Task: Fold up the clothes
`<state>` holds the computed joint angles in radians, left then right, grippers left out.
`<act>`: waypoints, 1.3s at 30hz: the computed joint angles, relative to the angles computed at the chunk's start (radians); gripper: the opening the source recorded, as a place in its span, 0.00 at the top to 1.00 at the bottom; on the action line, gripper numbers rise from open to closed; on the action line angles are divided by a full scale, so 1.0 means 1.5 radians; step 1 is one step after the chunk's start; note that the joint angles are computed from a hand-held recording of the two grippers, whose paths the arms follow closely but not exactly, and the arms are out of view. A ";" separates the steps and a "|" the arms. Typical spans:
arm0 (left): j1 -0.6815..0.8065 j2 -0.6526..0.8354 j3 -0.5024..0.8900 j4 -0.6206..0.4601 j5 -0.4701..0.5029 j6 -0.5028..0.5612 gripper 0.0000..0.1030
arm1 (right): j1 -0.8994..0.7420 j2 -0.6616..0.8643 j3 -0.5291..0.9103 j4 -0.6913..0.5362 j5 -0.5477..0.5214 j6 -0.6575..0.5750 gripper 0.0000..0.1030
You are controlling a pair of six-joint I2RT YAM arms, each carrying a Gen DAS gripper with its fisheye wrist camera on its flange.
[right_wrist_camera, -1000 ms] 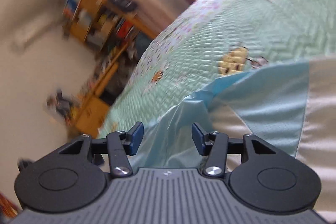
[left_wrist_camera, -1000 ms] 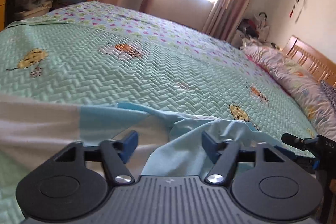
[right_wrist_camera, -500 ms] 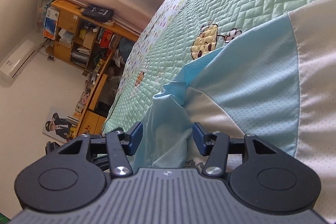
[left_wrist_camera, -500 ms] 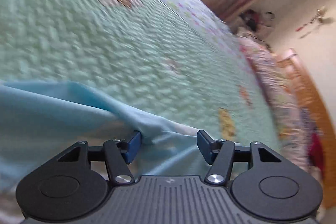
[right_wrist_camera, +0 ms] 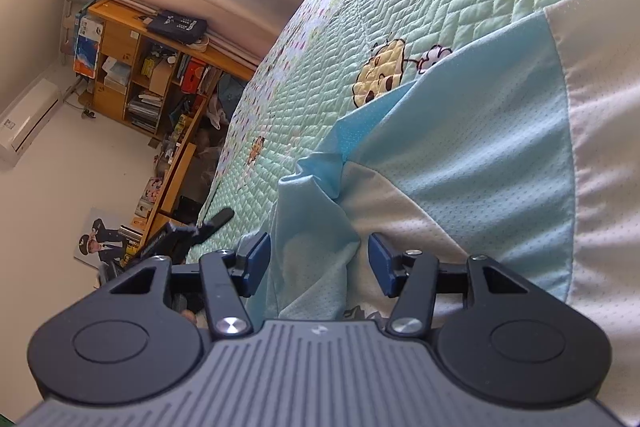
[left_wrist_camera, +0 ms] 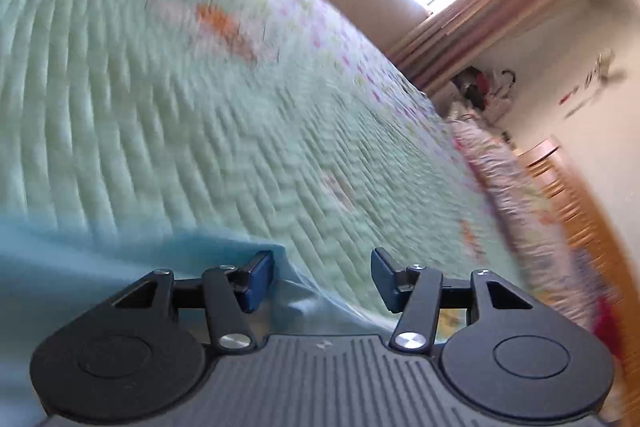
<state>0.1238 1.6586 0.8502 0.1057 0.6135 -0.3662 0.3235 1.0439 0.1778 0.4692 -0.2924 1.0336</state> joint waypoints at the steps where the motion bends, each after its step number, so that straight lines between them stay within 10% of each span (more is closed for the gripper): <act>1: -0.006 0.006 0.013 -0.005 -0.015 0.005 0.57 | 0.006 0.007 0.002 0.003 0.006 -0.002 0.46; 9: -0.008 0.021 0.084 -0.085 -0.025 0.027 0.74 | 0.013 0.020 -0.001 0.021 0.013 -0.001 0.46; 14: 0.036 -0.043 0.027 -0.110 0.013 0.047 0.56 | 0.012 0.017 -0.004 0.021 0.013 -0.001 0.45; 23: 0.023 0.055 0.136 -0.266 0.059 0.117 0.55 | 0.019 0.014 -0.002 0.014 0.022 -0.001 0.45; 28: 0.008 0.100 0.208 -0.342 0.043 0.160 0.95 | 0.015 0.024 -0.006 0.031 0.018 -0.003 0.45; 39: -0.040 0.017 0.162 -0.219 -0.055 0.221 0.99 | 0.030 0.031 0.000 0.027 0.042 -0.027 0.45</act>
<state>0.0633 1.6844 1.0939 -0.2227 0.5312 -0.0350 0.3690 1.0898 0.1775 0.5093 -0.2292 0.9928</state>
